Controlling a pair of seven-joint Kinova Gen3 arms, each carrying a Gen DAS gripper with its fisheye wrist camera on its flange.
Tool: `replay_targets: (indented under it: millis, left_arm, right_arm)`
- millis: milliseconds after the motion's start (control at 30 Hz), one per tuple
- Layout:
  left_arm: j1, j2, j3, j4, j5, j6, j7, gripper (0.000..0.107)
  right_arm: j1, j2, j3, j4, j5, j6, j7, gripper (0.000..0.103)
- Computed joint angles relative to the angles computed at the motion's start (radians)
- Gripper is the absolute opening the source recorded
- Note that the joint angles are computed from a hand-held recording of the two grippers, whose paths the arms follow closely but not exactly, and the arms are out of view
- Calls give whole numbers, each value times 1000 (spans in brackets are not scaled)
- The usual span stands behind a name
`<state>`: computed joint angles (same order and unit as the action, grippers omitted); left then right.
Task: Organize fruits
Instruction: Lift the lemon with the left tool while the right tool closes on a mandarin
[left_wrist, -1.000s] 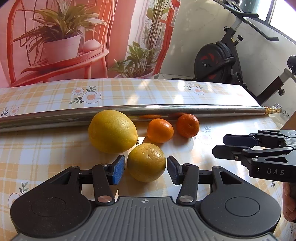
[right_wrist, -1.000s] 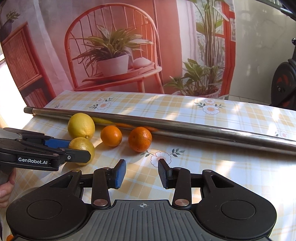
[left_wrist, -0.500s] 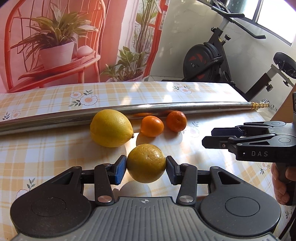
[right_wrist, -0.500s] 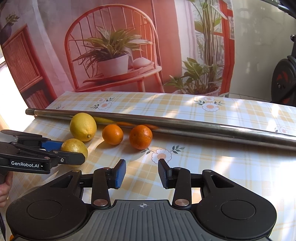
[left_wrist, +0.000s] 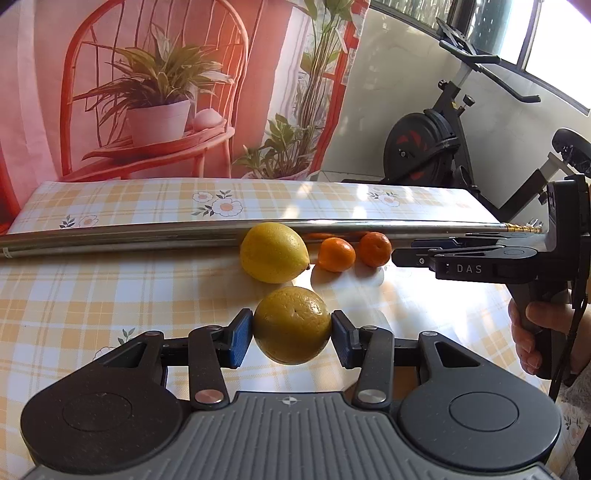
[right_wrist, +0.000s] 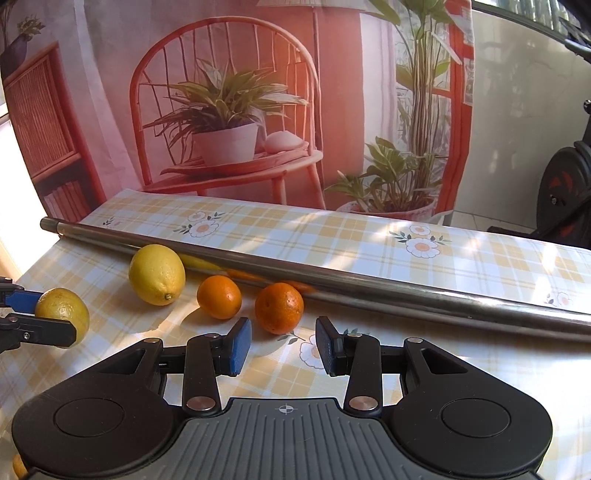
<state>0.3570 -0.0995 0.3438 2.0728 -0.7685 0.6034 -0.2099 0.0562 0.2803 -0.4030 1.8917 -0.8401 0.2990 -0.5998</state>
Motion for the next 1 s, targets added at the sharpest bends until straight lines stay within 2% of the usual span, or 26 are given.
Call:
replay_targets:
  millis: [133,300,500,633,733,867,1000]
  left_arm:
    - [-4,-16,-1,5,19,-9,-12,48]
    - [-19,-37,13,26,40,-35,-17,48]
    - [-39,-49,25,38,85,-67,-70,48]
    - [-52,-55,37,41,107,-85,-103,48]
    - [-54,-51,49,36,121,-88,-127,48]
    - [-43,-46,55,34,148,-102,-166,48]
    - [-8,-25,36,20,212,-100,-265,48]
  right_arm:
    - [-18,38,0,-28,13,-12,-24,36]
    - [-86,69,33,-58,133,-42,-133,36]
    - [-103,98,31,-83,240,-38,-235,34]
    - [-65,95,-16,-69,274,-58,-265,33]
    - [10,86,-89,-50,265,-58,-252,33]
    - [141,65,-206,-16,191,-41,-173,32]
    - [237,28,-268,19,79,2,-54,32]
